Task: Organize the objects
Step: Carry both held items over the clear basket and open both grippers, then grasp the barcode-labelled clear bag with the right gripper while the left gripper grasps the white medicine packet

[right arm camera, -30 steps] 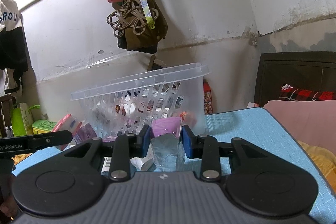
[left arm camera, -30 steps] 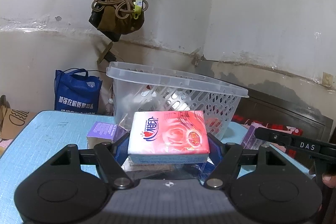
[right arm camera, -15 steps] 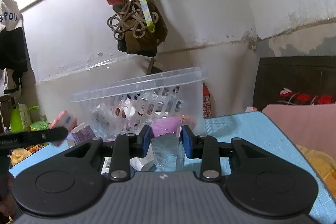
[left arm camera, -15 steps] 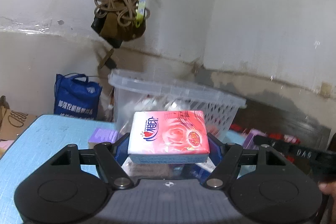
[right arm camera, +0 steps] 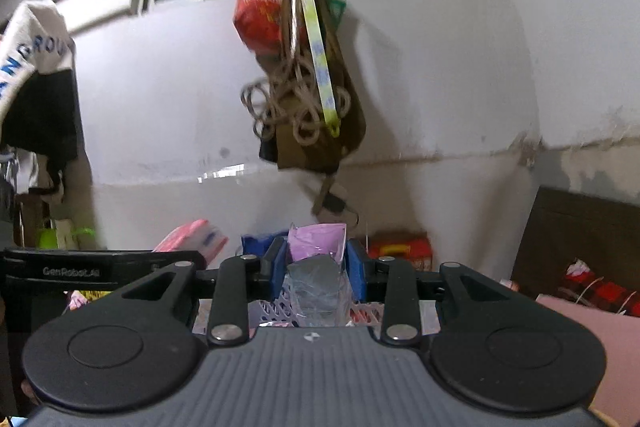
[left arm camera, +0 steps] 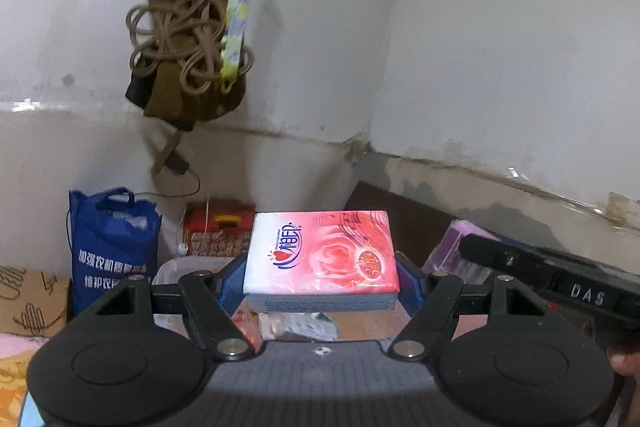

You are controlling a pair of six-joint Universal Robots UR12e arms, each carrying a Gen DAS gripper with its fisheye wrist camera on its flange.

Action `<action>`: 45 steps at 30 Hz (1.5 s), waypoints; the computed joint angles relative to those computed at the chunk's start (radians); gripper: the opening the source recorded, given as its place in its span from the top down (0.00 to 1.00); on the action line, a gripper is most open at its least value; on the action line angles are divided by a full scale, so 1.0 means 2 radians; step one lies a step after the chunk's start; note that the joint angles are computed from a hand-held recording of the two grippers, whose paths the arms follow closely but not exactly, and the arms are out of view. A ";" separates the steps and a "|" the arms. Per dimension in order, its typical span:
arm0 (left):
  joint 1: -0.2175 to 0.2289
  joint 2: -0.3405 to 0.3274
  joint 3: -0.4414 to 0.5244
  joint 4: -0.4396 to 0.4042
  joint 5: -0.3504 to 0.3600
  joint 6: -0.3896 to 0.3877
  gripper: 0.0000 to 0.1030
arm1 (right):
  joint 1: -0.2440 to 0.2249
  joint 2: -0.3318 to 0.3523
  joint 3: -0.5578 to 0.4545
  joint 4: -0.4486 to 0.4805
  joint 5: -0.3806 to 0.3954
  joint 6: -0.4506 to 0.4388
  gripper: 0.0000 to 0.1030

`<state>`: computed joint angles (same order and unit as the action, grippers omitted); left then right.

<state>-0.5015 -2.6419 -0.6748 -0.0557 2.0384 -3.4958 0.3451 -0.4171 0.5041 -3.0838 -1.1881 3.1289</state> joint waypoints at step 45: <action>-0.017 0.028 -0.102 -0.188 0.039 -0.108 0.14 | -0.020 -0.066 0.232 -0.049 0.076 0.053 0.63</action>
